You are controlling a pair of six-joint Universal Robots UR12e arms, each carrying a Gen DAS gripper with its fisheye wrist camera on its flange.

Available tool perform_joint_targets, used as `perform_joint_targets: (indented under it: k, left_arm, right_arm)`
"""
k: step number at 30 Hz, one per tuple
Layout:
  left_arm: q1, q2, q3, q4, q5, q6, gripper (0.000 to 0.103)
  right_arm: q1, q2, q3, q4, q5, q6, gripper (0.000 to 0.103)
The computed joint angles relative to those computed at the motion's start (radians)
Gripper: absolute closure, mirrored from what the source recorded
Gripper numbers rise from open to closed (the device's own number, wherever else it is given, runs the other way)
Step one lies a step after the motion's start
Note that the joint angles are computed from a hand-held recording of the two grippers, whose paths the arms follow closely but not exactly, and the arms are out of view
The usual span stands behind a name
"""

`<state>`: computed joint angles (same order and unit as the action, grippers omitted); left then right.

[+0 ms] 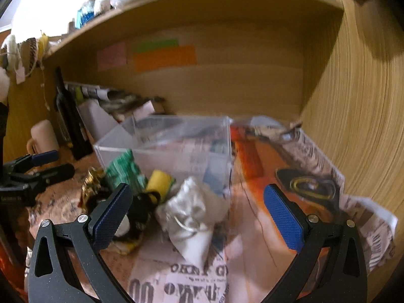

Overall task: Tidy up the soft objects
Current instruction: 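Grasp the red velvet pouch with the left tool while the right tool grasps the white cloth, then carry both items over the clear plastic box and open both tools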

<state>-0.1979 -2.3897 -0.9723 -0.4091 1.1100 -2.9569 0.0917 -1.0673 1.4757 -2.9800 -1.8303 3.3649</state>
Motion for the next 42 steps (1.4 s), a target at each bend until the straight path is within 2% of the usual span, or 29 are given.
perform_joint_targets:
  k: [4, 6, 8, 12, 14, 19, 21, 23, 28, 37, 42]
  left_arm:
    - [-0.001, -0.016, 0.019, -0.041, 0.011, -0.017, 0.0]
    - [-0.002, -0.024, 0.029, -0.065, 0.019, -0.019, 0.004]
    - [-0.004, -0.033, 0.045, -0.096, 0.029, -0.017, 0.012]
    - [-0.003, -0.056, 0.084, -0.163, 0.027, -0.03, 0.024]
    - [0.001, -0.067, 0.097, -0.177, 0.01, -0.041, 0.033]
    - [0.004, -0.079, 0.115, -0.227, -0.017, -0.035, 0.051]
    - [0.005, -0.081, 0.118, -0.231, -0.026, -0.033, 0.055]
    - [0.005, -0.082, 0.117, -0.228, -0.033, -0.034, 0.059]
    - [0.008, -0.072, 0.096, -0.19, -0.041, -0.038, 0.07]
    - [0.017, -0.037, 0.036, -0.07, -0.049, -0.065, 0.072]
    - [0.021, -0.033, 0.039, 0.002, -0.049, -0.088, 0.072]
  right_arm:
    - [-0.007, 0.001, 0.005, 0.037, 0.016, 0.023, 0.0]
    - [-0.011, 0.005, 0.003, 0.046, 0.031, 0.036, 0.001]
    - [-0.016, 0.007, 0.003, 0.05, 0.047, 0.049, 0.005]
    - [-0.024, 0.013, -0.004, 0.069, 0.082, 0.064, 0.022]
    - [-0.027, 0.015, -0.006, 0.082, 0.097, 0.067, 0.034]
    - [-0.033, 0.022, -0.015, 0.109, 0.138, 0.066, 0.051]
    - [-0.032, 0.025, -0.018, 0.114, 0.133, 0.063, 0.057]
    - [-0.033, 0.026, -0.018, 0.11, 0.142, 0.063, 0.068]
    - [-0.033, 0.025, -0.016, 0.098, 0.144, 0.053, 0.083]
    - [-0.027, 0.013, -0.011, 0.009, 0.092, 0.016, 0.085]
    - [-0.024, 0.013, -0.022, -0.059, 0.068, -0.012, 0.085]
